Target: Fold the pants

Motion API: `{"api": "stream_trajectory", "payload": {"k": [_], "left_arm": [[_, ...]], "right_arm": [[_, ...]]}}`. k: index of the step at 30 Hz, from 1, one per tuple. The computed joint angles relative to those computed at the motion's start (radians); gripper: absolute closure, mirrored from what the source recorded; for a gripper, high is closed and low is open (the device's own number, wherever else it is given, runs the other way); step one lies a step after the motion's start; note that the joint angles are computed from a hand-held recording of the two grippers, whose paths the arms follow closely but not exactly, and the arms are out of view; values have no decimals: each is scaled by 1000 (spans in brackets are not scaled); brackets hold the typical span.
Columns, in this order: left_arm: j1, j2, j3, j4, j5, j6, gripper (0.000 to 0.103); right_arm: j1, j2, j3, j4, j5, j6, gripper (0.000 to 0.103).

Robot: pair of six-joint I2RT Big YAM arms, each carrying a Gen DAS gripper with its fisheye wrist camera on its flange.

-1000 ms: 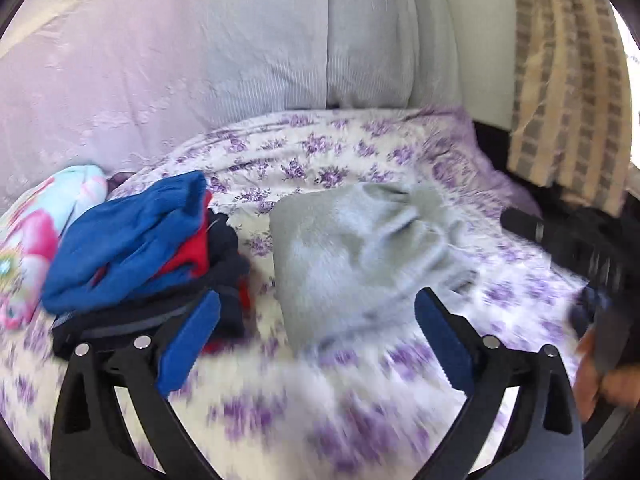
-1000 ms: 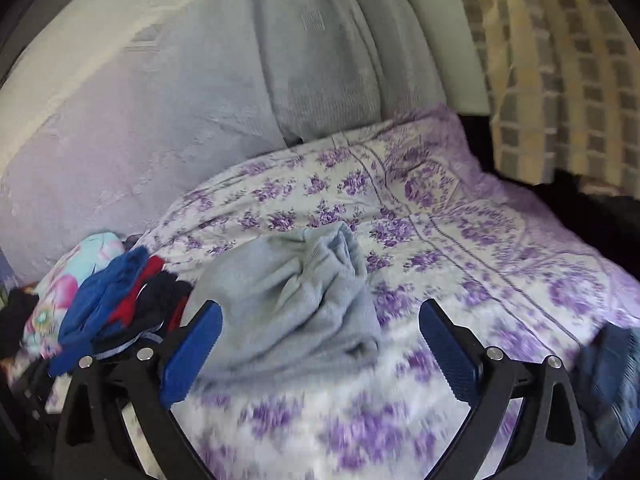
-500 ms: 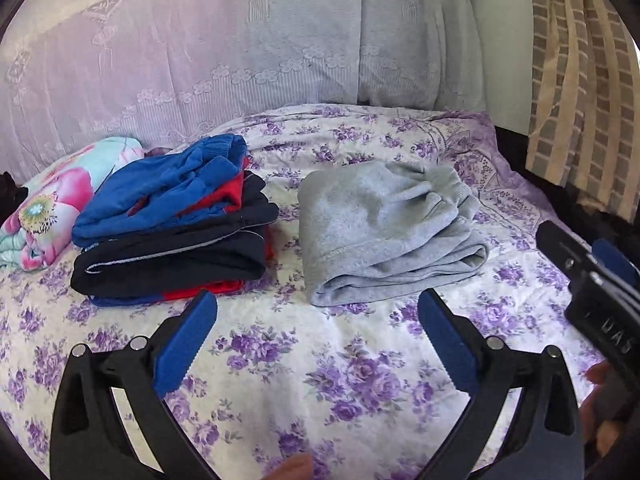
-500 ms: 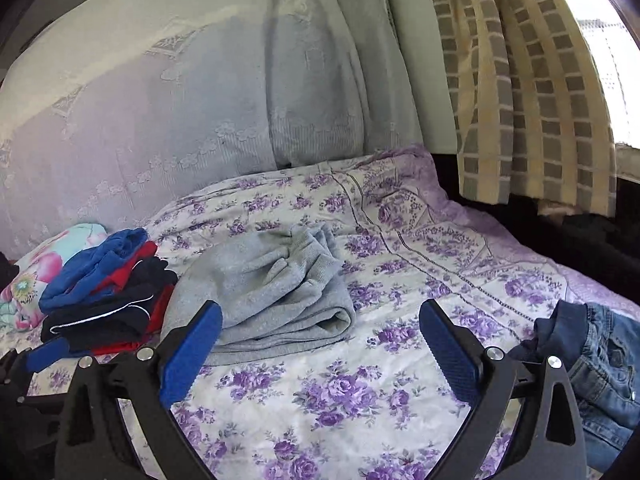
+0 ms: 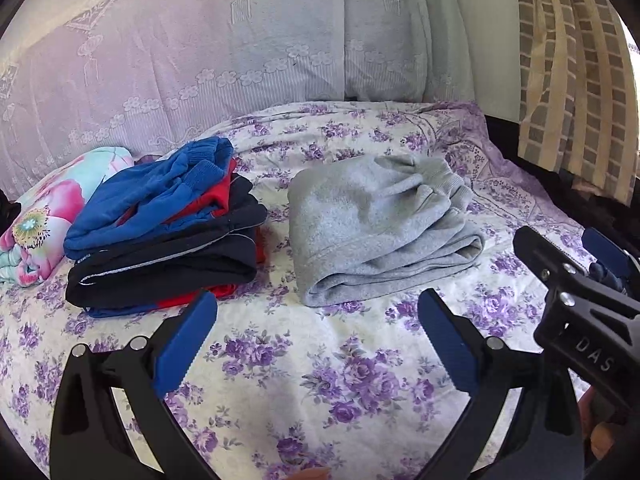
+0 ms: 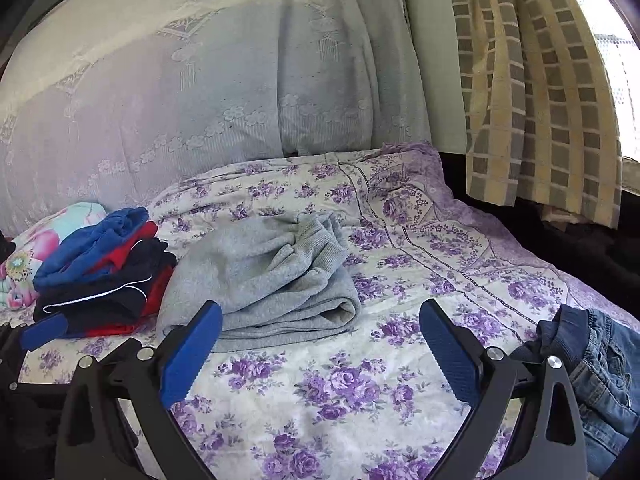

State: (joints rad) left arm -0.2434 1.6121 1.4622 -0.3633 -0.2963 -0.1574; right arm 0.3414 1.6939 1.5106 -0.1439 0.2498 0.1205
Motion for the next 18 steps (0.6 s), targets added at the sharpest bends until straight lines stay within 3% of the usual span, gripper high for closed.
{"api": "stream_trajectory", "payload": {"k": [9,18], "left_arm": [[2,-6,-7,3,3,-28,5],[14,9,24,-54,25,-55,5]], "right_arm": [[-10,1,7,-21,1,25,4],[-11,10,21,-51,0,27,4]]}}
